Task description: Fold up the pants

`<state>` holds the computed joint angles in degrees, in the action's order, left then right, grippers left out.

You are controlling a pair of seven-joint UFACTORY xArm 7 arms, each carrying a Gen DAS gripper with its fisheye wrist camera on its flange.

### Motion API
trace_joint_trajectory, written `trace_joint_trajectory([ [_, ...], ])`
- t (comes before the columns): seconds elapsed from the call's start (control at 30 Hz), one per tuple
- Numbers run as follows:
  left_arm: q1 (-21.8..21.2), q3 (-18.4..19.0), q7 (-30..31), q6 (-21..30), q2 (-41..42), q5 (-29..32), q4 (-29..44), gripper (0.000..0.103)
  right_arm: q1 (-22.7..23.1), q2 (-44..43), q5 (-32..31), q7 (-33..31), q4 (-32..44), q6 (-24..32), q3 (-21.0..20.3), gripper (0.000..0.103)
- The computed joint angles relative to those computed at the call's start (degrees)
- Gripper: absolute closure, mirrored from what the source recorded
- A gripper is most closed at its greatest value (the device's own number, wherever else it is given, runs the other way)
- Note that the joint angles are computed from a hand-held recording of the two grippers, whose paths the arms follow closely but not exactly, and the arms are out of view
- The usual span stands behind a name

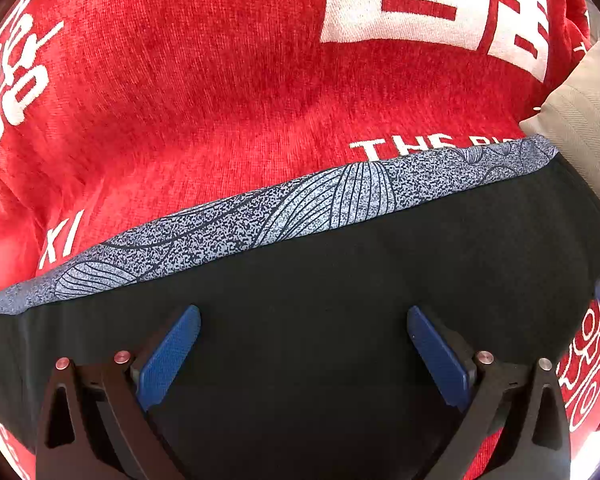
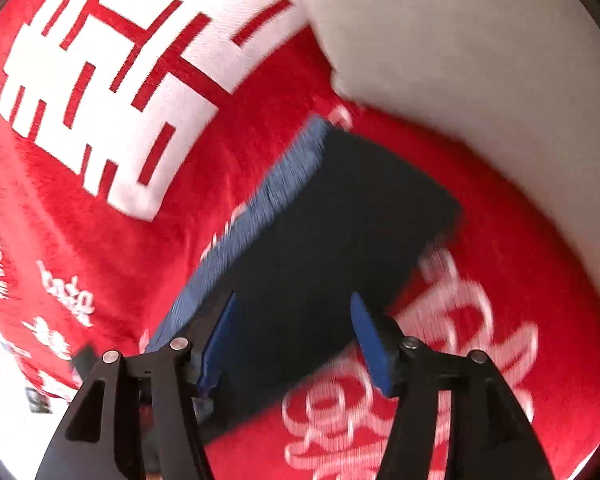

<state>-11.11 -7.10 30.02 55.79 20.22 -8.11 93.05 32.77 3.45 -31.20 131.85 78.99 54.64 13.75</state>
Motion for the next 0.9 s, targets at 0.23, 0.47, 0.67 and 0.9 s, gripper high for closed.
trace_joint_trajectory([
  [0.23,-0.4,0.1,-0.6,1.3,0.9,0.7,1.6,0.0,3.1,-2.7,-9.3,22.3,-6.9,-2.5,2.5,0.038],
  [0.47,-0.8,0.2,-1.5,1.5,1.4,1.5,2.4,0.0,0.5,-4.8,-14.9,24.2,-10.5,-4.3,2.6,0.038],
  [0.67,-0.5,0.2,-1.2,1.3,1.4,1.3,2.4,0.0,-2.2,-5.4,-19.0,25.0,-12.5,-5.5,2.3,0.038],
  [0.9,-2.2,1.1,-5.3,8.7,3.3,4.7,8.5,0.0,-4.3,-5.3,-6.2,15.1,-11.7,-7.3,1.1,0.085],
])
